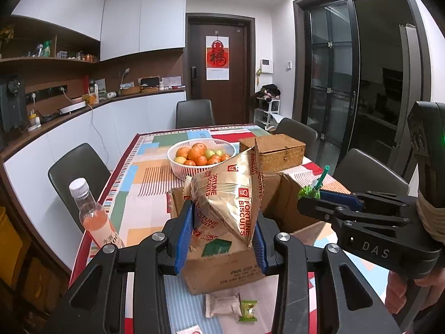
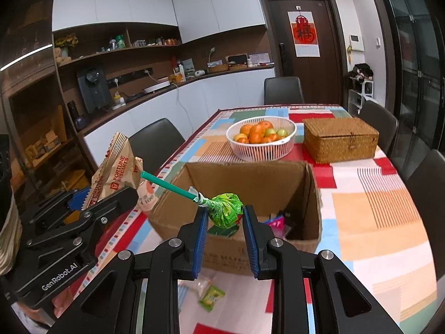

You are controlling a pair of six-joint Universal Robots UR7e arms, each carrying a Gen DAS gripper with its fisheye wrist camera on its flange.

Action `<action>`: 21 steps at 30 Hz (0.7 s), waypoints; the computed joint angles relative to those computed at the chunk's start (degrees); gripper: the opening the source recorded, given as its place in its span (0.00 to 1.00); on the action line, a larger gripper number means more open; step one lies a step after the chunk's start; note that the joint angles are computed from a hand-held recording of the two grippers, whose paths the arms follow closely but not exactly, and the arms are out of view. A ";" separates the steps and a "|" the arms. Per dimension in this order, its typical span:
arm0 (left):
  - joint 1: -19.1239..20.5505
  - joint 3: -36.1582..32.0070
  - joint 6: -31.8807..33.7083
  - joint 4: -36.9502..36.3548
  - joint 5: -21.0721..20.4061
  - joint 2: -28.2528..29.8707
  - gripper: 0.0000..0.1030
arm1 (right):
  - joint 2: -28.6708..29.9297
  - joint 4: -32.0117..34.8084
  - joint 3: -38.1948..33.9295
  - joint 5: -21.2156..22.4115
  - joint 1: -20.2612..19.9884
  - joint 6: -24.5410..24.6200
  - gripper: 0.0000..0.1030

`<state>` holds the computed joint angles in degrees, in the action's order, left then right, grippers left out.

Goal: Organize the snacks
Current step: 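Carry the biscuit bag and lollipop into the box and open both grippers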

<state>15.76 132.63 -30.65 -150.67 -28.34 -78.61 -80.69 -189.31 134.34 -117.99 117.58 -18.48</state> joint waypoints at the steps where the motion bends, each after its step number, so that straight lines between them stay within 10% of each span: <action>1: 0.53 -0.40 0.72 -0.49 0.06 0.41 0.37 | 0.54 0.10 -0.70 -0.26 -0.15 -0.26 0.26; 18: 9.72 -7.97 3.40 1.31 -6.70 6.36 0.38 | 5.58 4.49 -6.99 -2.04 -3.27 -0.21 0.26; 21: 10.03 -9.12 0.74 5.03 -5.06 7.08 0.57 | 6.21 4.99 -7.71 -2.32 -3.69 0.52 0.27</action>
